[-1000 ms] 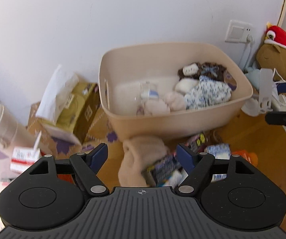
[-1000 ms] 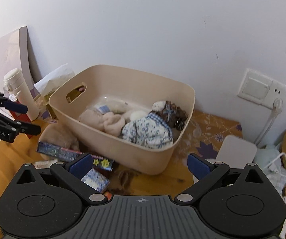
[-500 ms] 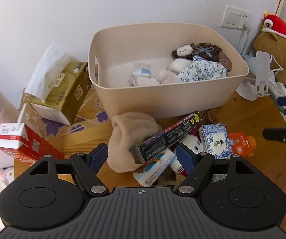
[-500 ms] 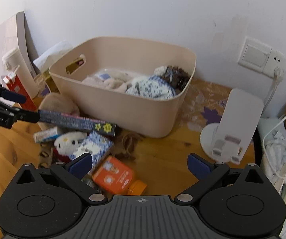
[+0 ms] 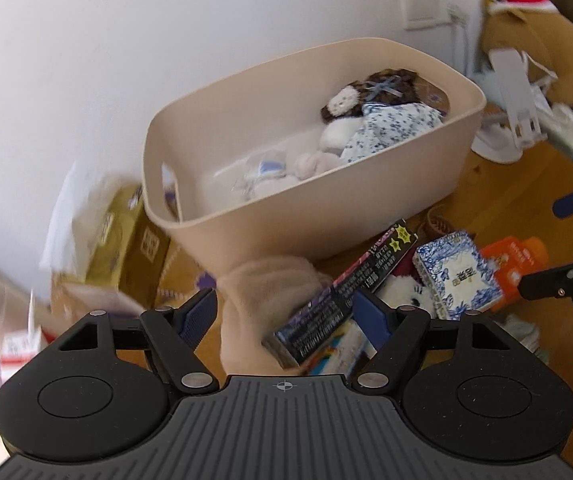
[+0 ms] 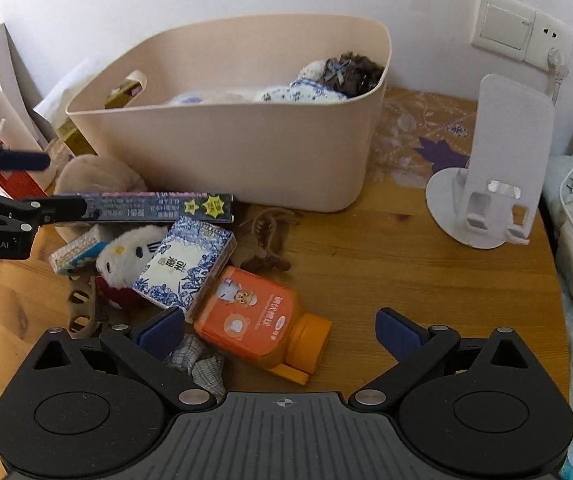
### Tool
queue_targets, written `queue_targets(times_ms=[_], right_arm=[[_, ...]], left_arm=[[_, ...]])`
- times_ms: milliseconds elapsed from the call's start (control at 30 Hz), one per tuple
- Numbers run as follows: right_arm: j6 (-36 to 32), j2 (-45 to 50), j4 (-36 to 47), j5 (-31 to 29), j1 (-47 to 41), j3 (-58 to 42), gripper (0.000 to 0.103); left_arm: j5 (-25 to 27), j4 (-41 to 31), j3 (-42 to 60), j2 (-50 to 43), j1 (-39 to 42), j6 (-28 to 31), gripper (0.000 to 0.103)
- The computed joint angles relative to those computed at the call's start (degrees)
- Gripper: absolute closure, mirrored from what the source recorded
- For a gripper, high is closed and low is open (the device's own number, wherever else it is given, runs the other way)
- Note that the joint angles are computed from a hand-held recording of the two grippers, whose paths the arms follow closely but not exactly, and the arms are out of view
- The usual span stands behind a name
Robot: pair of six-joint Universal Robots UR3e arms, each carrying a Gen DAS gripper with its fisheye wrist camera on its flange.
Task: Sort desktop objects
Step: 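Grasp the black star-printed box with the left gripper while the right grasps the orange bottle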
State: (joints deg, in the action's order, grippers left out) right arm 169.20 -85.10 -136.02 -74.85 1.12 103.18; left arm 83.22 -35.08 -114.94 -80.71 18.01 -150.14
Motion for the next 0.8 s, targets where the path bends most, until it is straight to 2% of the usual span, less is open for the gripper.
queue_targets(times_ms=[233, 400, 500, 567, 800], right_arm=[[3.1, 3.3, -0.4, -2.6, 2.8, -1.2, 0.0], [3.4, 4.3, -0.3, -3.6, 3.2, -1.4, 0.0], [3.8, 4.8, -0.4, -3.3, 2.9, -1.3, 0.0], [4.1, 5.2, -0.4, -3.6, 3.0, -1.5, 0.0], [6.0, 6.7, -2.3, -5.7, 3.6, -1.6, 0.0]], left_arm=[[3.7, 10.6, -3.3, -4.0, -4.3, 8.6, 0.027], [5.8, 14.1, -4.8, -6.5, -6.8, 15.1, 0.027], [7.1, 13.8, -4.1, -8.1, -7.7, 14.9, 0.03], [7.6, 12.7, -2.9, -9.2, -8.1, 14.9, 0.039], [8.6, 12.6, -1.9, -11.2, -9.0, 15.6, 0.05]])
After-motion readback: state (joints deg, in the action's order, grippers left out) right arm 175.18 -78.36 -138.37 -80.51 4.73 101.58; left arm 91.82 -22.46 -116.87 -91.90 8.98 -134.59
